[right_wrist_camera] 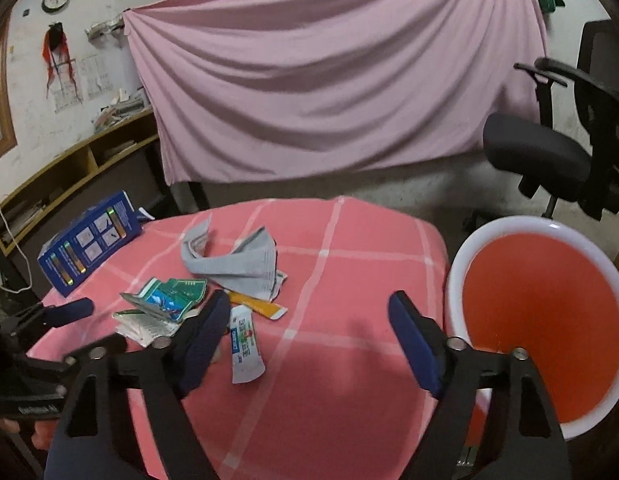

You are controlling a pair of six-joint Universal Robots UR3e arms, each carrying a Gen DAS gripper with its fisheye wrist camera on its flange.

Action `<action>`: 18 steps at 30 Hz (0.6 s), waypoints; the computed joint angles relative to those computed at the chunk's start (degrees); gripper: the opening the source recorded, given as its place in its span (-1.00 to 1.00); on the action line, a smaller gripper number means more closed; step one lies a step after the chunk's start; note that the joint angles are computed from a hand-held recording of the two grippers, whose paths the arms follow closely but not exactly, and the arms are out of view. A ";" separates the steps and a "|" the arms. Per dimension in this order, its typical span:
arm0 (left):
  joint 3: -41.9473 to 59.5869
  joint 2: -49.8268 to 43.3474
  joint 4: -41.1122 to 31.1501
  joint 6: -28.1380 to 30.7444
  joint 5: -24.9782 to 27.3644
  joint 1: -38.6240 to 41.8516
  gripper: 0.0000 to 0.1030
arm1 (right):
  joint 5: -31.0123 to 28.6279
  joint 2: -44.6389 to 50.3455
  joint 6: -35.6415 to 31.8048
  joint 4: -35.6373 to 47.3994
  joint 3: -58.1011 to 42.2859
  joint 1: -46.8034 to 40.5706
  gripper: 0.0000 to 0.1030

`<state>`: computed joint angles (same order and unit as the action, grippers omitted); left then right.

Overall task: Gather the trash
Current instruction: 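Return both tools over the table toward the remaining trash, then close the left tool on the white paper packets while the right tool grasps the white sachet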

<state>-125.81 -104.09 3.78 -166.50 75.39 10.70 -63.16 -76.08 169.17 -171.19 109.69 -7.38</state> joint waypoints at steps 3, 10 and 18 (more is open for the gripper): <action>2.71 -1.32 -3.31 0.80 2.13 -1.96 0.31 | 1.53 0.13 -1.28 3.53 -1.25 -0.43 0.24; 6.46 -3.17 -6.08 -0.18 3.23 -3.28 0.15 | 1.75 1.34 -5.79 13.42 -5.59 0.28 0.02; 8.71 -3.82 -9.69 0.51 2.45 -3.30 -0.09 | 0.55 1.85 -9.19 16.88 -7.48 2.29 -0.17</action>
